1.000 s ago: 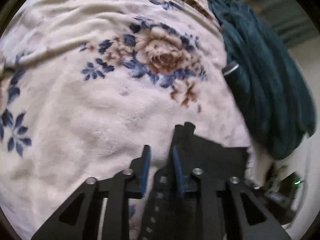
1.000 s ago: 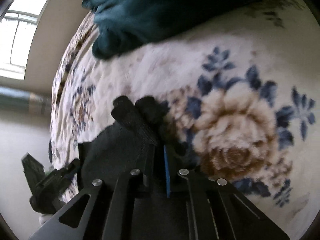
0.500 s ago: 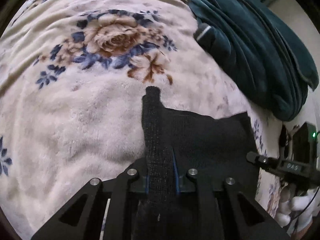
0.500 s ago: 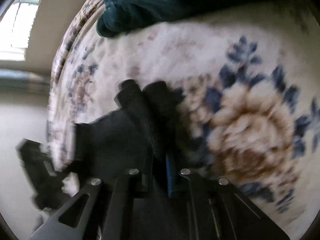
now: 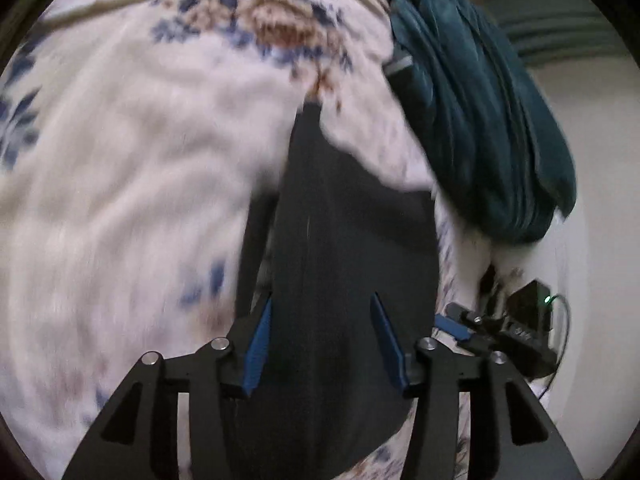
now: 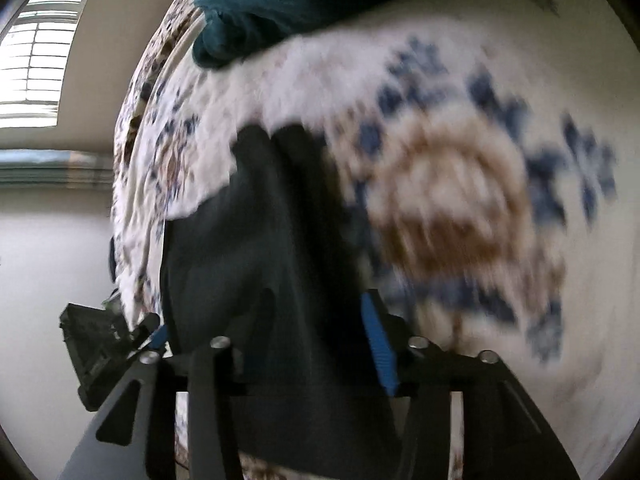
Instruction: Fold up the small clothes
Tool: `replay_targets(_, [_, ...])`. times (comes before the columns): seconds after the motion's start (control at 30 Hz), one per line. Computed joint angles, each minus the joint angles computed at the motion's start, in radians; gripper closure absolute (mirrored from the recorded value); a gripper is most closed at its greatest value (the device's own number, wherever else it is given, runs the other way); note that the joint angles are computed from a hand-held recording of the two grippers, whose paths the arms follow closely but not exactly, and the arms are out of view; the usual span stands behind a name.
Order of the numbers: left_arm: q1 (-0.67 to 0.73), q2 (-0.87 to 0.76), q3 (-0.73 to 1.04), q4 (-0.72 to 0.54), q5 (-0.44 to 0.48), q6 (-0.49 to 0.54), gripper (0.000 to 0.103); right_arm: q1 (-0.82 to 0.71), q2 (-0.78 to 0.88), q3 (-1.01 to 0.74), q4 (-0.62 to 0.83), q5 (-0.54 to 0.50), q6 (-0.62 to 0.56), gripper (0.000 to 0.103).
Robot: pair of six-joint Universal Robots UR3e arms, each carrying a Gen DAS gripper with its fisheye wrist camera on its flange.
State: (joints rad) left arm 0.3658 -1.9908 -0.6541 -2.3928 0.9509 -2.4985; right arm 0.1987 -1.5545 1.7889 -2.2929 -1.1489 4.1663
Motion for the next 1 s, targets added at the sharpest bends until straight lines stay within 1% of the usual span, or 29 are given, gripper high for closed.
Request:
replay_targets(0.03, [0.004, 0.052, -0.08, 0.049, 0.022, 0.017, 0.062, 0.013, -0.022, 0.041, -0.016, 0.019, 0.01, 0.053])
replay_targets(0.07, [0.01, 0.116, -0.184, 0.136, 0.048, 0.016, 0.074, 0.033, -0.031, 0.093, -0.058, 0.048, 0.032, 0.053])
replay_targets(0.1, [0.017, 0.168, -0.284, 0.246, 0.091, -0.012, 0.096, 0.053, -0.026, 0.128, -0.1, 0.063, 0.053, 0.054])
replay_targets(0.13, [0.022, 0.188, -0.342, 0.308, 0.098, -0.041, 0.096, 0.078, -0.02, 0.149, -0.131, 0.057, 0.078, 0.062])
replay_targets(0.17, [0.041, 0.197, -0.384, 0.352, 0.114, -0.086, 0.096, 0.105, -0.012, 0.17, -0.17, 0.034, 0.111, 0.081])
replay_targets(0.2, [0.065, 0.187, -0.394, 0.364, 0.11, -0.123, 0.096, 0.132, -0.017, 0.196, -0.213, -0.003, 0.162, 0.083])
replay_targets(0.23, [0.075, 0.186, -0.397, 0.4, 0.138, -0.162, 0.097, 0.139, -0.024, 0.208, -0.233, -0.019, 0.195, 0.085])
replay_targets(0.27, [0.084, 0.19, -0.398, 0.412, 0.15, -0.174, 0.097, 0.145, -0.036, 0.211, -0.228, -0.036, 0.22, 0.089])
replay_targets(0.33, [0.145, 0.201, -0.354, 0.334, 0.115, -0.154, 0.095, 0.159, -0.044, 0.169, -0.159, -0.074, 0.231, 0.091])
replay_targets(0.37, [0.163, 0.207, -0.328, 0.278, 0.1, -0.131, 0.094, 0.159, -0.043, 0.163, -0.162, -0.064, 0.229, 0.091])
replay_targets(0.4, [0.179, 0.208, -0.293, 0.217, 0.091, -0.101, 0.085, 0.155, -0.048, 0.162, -0.159, -0.054, 0.221, 0.091])
replay_targets(0.43, [0.201, 0.227, -0.272, 0.143, 0.075, -0.063, 0.065, 0.153, -0.053, 0.154, -0.15, -0.047, 0.21, 0.09])
replay_targets(0.47, [0.221, 0.257, -0.279, 0.09, 0.058, -0.028, 0.051, 0.153, -0.065, 0.143, -0.123, -0.047, 0.201, 0.086])
replay_targets(0.5, [0.253, 0.301, -0.293, 0.008, 0.035, 0.025, 0.031, 0.138, -0.084, 0.149, -0.098, -0.034, 0.187, 0.076])
replay_targets(0.53, [0.283, 0.348, -0.322, -0.061, 0.018, 0.065, 0.027, 0.128, -0.108, 0.164, -0.087, -0.014, 0.19, 0.071])
replay_targets(0.57, [0.304, 0.403, -0.366, -0.124, 0.001, 0.088, 0.027, 0.119, -0.137, 0.192, -0.096, -0.003, 0.197, 0.059])
replay_targets(0.6, [0.334, 0.459, -0.414, -0.196, 0.001, 0.116, 0.027, 0.119, -0.175, 0.227, -0.113, -0.004, 0.215, 0.045])
replay_targets(0.67, [0.393, 0.583, -0.523, -0.287, 0.006, 0.151, 0.027, 0.131, -0.238, 0.27, -0.117, -0.02, 0.249, 0.034])
replay_targets(0.7, [0.442, 0.676, -0.601, -0.344, 0.01, 0.184, 0.027, 0.139, -0.266, 0.299, -0.131, -0.024, 0.267, 0.031])
replay_targets(0.73, [0.475, 0.728, -0.64, -0.378, 0.012, 0.203, 0.027, 0.144, -0.293, 0.321, -0.134, -0.027, 0.286, 0.024])
replay_targets(0.77, [0.497, 0.804, -0.721, -0.402, -0.002, 0.202, 0.027, 0.147, -0.324, 0.342, -0.127, -0.028, 0.3, 0.017])
replay_targets(0.8, [0.505, 0.853, -0.782, -0.409, -0.016, 0.193, 0.027, 0.15, -0.36, 0.368, -0.119, -0.027, 0.314, 0.014])
replay_targets(0.83, [0.5, 0.905, -0.85, -0.396, -0.029, 0.16, 0.027, 0.15, -0.396, 0.387, -0.095, -0.024, 0.317, 0.014])
replay_targets(0.87, [0.492, 0.949, -0.921, -0.382, -0.05, 0.12, 0.027, 0.151, -0.426, 0.387, -0.038, -0.027, 0.31, 0.014])
replay_targets(0.9, [0.455, 0.994, -1.015, -0.318, -0.101, 0.052, 0.027, 0.149, -0.447, 0.384, 0.011, -0.031, 0.298, 0.014])
replay_targets(0.93, [0.375, 1.026, -1.107, -0.18, -0.15, -0.067, 0.027, 0.144, -0.477, 0.381, 0.071, -0.034, 0.28, 0.014])
replay_targets(0.97, [0.336, 1.053, -1.157, -0.097, -0.166, -0.144, 0.027, 0.134, -0.505, 0.379, 0.117, -0.032, 0.268, 0.014])
replay_targets(1.0, [0.274, 1.086, -1.249, 0.071, -0.192, -0.277, 0.027, 0.12, -0.533, 0.381, 0.158, -0.025, 0.255, 0.014])
